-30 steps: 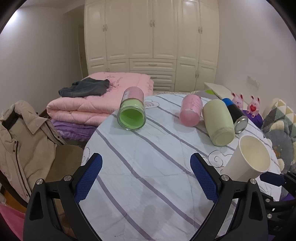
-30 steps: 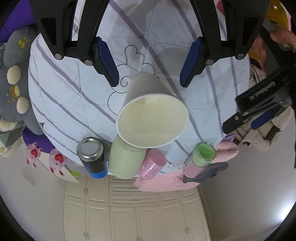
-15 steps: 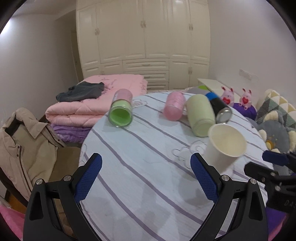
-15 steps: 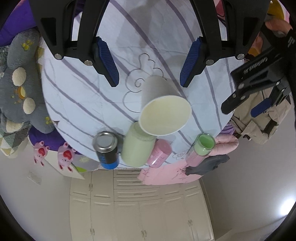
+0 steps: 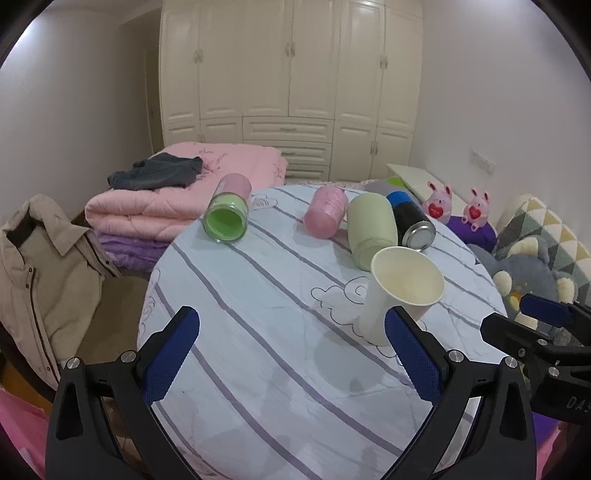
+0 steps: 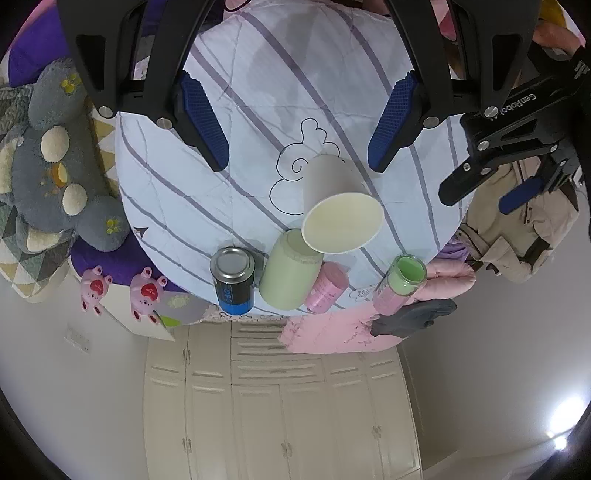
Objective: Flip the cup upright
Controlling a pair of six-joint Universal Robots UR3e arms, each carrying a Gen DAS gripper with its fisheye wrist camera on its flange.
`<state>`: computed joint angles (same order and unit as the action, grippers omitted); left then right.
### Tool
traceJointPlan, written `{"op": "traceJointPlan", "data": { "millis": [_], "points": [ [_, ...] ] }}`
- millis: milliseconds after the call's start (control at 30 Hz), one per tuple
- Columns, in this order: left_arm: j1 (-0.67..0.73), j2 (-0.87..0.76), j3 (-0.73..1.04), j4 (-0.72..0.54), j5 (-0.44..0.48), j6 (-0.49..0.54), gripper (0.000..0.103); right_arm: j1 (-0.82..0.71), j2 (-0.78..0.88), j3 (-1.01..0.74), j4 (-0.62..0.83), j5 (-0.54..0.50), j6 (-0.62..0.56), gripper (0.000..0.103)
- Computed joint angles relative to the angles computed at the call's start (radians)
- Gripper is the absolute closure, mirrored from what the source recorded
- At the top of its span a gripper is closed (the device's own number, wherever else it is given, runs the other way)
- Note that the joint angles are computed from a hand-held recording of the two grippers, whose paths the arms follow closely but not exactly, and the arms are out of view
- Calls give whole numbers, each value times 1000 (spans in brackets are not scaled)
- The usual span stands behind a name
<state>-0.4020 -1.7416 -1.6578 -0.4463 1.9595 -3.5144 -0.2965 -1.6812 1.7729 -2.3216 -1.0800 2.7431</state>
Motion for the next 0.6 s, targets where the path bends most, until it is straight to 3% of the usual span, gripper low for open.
{"op": "traceJointPlan", "data": {
  "millis": [600],
  "points": [
    [-57,-15,17,42,70,5,1,-51,-56,42,48,41,-36,24]
  ]
}}
